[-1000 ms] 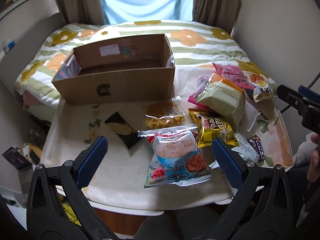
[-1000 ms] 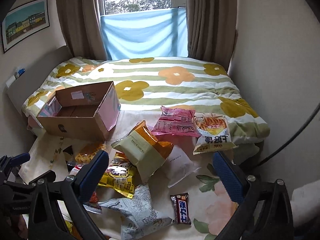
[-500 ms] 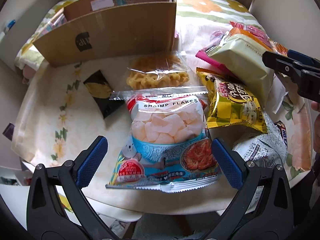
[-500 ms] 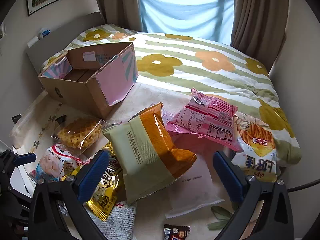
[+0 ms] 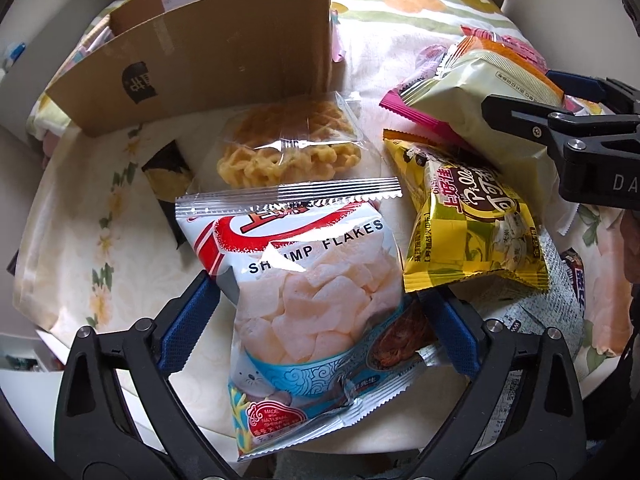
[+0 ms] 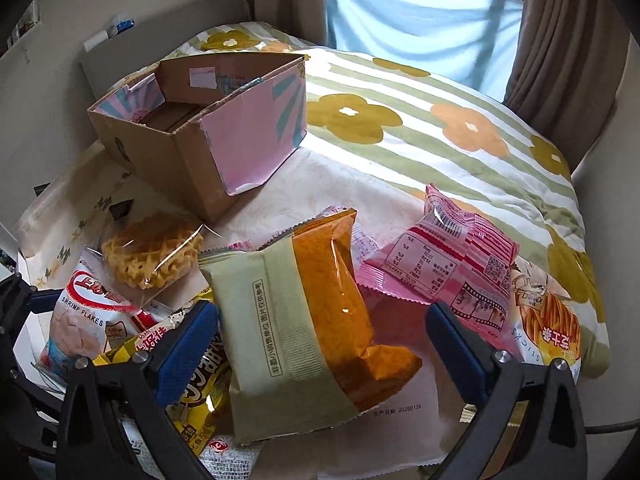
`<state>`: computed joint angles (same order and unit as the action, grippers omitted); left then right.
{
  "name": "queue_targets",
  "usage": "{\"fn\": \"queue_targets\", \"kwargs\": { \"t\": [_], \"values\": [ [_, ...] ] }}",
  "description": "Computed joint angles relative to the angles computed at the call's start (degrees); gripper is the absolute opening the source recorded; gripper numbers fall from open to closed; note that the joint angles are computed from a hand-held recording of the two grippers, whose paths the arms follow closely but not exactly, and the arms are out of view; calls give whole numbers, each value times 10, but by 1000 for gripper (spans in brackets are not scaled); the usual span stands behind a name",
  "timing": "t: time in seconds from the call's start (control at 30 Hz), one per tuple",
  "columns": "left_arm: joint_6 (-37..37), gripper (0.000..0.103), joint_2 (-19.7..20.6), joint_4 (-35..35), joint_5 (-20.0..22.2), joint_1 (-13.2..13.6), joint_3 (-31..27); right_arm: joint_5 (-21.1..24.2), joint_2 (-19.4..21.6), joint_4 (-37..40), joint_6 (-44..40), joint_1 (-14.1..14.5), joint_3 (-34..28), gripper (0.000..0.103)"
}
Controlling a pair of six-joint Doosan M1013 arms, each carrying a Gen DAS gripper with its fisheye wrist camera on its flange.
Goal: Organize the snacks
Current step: 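Grasp the shrimp flakes bag with the left tool while the right grasps the cream-and-orange bag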
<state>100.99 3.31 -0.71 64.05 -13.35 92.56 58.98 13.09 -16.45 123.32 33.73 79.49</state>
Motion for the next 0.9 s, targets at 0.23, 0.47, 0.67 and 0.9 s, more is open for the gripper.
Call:
{"fn": "queue_targets", "kwargs": {
  "t": [0.23,0.47,0.67,0.9],
  "values": [
    [-5,73,-1,4,-3,2,0,-3,4,10,-31,-1,0,103],
    [-1,66,-5,10,2,4,0,2,15,5,-53,3,-7,100],
    [-3,65,-9,9,3,12,-2,8,21,4,-70,6,-12,68],
    [-1,65,-17,7,1,18,-6,15,20,10,-57,5,-20,62]
  ]
}}
